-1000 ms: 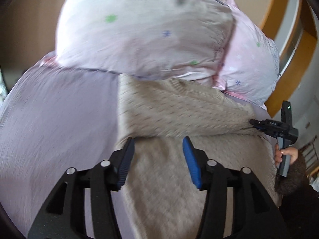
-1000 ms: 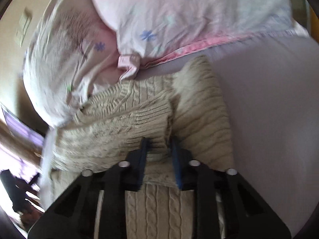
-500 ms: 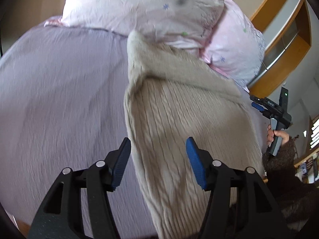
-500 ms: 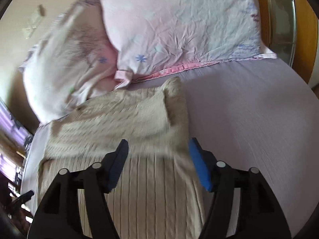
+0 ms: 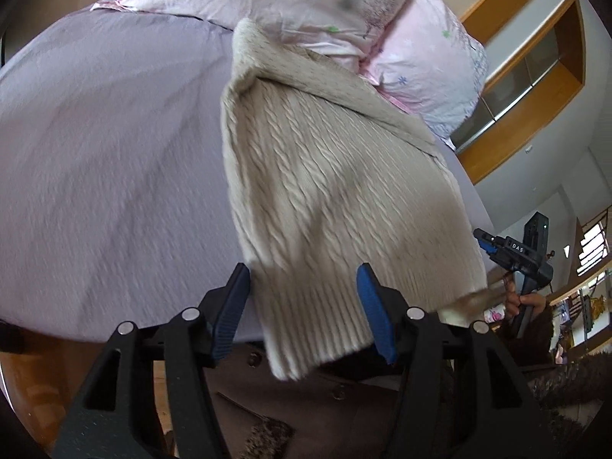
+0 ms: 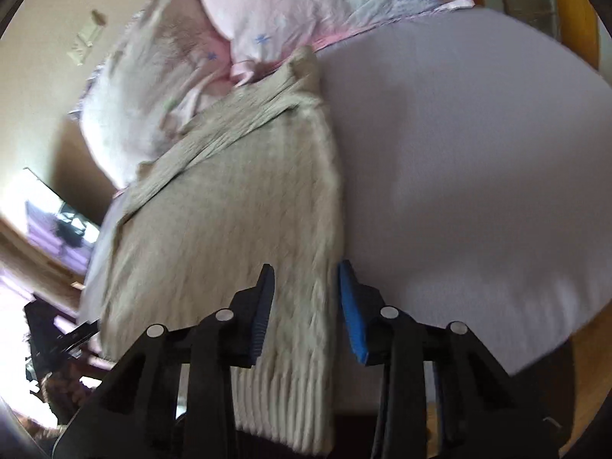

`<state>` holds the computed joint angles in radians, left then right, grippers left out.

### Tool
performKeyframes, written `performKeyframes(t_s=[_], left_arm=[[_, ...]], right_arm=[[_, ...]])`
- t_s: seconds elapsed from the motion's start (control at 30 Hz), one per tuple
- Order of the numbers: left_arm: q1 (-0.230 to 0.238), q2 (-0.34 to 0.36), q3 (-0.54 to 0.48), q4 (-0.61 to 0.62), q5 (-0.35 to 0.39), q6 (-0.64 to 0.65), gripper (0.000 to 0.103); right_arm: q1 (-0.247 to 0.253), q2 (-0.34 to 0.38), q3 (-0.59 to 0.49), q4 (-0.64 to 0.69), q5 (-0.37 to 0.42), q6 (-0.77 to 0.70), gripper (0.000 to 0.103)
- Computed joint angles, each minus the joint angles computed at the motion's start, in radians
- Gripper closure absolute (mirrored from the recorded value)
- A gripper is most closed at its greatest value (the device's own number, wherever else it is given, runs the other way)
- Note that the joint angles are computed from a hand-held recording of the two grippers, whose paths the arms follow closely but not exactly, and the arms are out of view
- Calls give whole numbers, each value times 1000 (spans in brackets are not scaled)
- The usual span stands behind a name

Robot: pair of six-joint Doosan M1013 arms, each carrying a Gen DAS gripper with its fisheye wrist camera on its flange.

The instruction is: Fold small clothes

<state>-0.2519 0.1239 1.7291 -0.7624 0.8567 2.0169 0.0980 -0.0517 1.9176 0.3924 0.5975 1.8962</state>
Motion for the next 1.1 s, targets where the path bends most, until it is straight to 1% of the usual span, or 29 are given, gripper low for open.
performKeyframes(t_s=[0.03,0.07,0.1,0.17,0.2,0.3,0.33,0.43,0.53,0.57,0.6,0.63,0.67,0.7,0.73,0.77,0.8,0.83,0.87,0.9,0.93,0.97,1.0,1.03,1.1], left_arm=[[-8,-6,5,18,-6,-15,52],[-13,-9,6,39,-10,-31,62],[-18,-12,7,59,-10,-51,74],[-19,-7,4,63,13,-71,87],[-20,-6,4,64,12,-76,89],[-15,2,-5,35,7,-60,92],[-14,3,-9,22,3,-51,93],[-6,12,-36,-25,-24,5,93],[-6,27,-85,-60,-99,69,94],[-9,38,-111,-42,-143,62,100],[-9,60,-149,-27,-186,45,102],[-7,75,-171,-28,-199,38,102],[1,114,-225,-44,-212,15,103],[4,138,-257,-47,-209,-9,103],[5,170,-300,-32,-199,-60,103],[8,201,-342,-37,-162,-89,103],[14,227,-373,-73,-105,-78,103],[14,238,-387,-95,-72,-62,103],[16,243,-392,-120,-22,-20,102],[15,240,-388,-120,1,0,92],[15,232,-378,-120,21,19,85],[18,218,-356,-128,52,51,65],[19,202,-331,-136,55,72,51],[20,184,-305,-134,56,83,49],[25,151,-263,-99,72,65,48]], right_arm=[[-1,-4,6,47,2,-40,73],[-7,-10,18,147,13,-127,74],[-9,-12,24,207,27,-181,78],[-10,-14,30,281,58,-258,87],[-13,-14,33,332,70,-307,89],[-22,-20,37,421,47,-389,92],[-27,-21,35,473,27,-440,92],[-35,-16,8,562,-28,-554,93],[-51,6,-35,644,-83,-655,94],[-61,23,-57,696,-101,-706,94],[-70,42,-80,730,-117,-736,94],[-79,59,-99,762,-121,-766,94],[-91,97,-136,818,-124,-811,94],[-101,124,-163,837,-114,-823,94],[-103,157,-199,826,-113,-802,94],[-104,196,-243,771,-105,-739,94],[-107,227,-277,737,-85,-681,94],[-110,243,-292,731,-65,-657,94],[-108,258,-308,710,-48,-644,94],[-106,258,-307,695,-46,-645,94],[-103,257,-306,674,-49,-639,94],[-105,254,-301,681,-50,-644,94],[-107,252,-295,700,-54,-655,94],[-108,251,-290,712,-58,-661,94],[-110,253,-290,718,-58,-659,94]])
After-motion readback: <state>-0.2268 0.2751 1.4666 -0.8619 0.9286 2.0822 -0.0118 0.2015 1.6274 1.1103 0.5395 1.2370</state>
